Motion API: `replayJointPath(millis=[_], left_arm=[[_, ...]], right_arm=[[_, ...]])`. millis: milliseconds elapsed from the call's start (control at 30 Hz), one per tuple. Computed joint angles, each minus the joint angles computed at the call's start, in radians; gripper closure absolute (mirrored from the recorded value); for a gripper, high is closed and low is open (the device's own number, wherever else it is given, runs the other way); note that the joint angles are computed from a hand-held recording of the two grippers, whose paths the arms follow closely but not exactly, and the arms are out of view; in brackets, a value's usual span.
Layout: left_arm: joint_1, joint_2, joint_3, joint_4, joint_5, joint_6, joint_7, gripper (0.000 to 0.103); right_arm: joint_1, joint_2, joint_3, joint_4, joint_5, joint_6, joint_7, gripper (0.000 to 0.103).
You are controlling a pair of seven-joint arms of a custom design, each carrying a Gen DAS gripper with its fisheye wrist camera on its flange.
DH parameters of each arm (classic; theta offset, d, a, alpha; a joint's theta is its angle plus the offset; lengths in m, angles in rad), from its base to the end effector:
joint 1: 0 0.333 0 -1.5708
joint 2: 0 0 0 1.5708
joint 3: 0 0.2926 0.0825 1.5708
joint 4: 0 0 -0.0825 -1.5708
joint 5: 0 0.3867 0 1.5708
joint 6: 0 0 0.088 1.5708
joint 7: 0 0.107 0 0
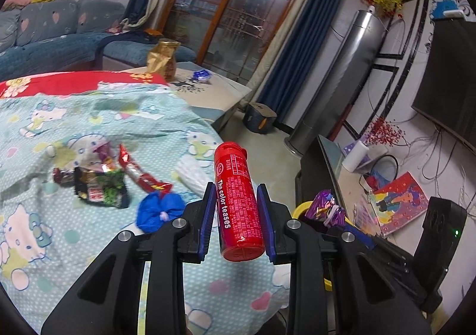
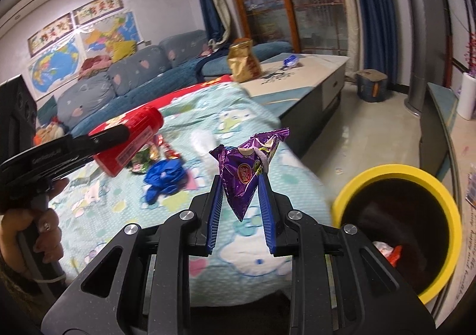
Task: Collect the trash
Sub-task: 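Carry the red can and purple wrapper over the yellow bin with both tools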
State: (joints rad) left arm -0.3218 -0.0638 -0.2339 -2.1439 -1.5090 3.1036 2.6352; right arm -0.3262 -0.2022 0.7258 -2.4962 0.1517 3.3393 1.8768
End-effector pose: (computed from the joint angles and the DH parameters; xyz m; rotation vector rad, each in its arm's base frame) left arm 0.5024 -0.2155 0.4648 -1.6420 1.8924 -1.4120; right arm 0.4711 0.1911 0.4396 -1.5474 1.5613 -0.5920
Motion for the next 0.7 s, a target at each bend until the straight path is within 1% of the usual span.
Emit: replayJointPath(millis=[333,433,467,700], left_arm=[[-0.023,0.046,-0.03,0.053,0.071,-0.016,-0.023,0.076],[-0.029,0.061,-0.04,0.07,0.089,-0.024,-0.023,0.076],[-0.03,0.065,-0.043,0.075,0.096,-0.027,-0.026,0.076],[-0.042,0.093,-0.07,0.103,0.153,-0.042,-0.047,0.076]], right_arm=[[-0.073,-0.077,0.003,-0.064,0.023,0.009,0.04,0.084],[-0.101,-0.097,0.014,-0.081,0.026,0.01,0.056,0.084],[-0.117,-0.106,0.028,-0.082,0.028,0.006,0.063,0.084],[-0.143,-0.136,-0.003,-0.113,0.0,0.002,0.109,0.084]])
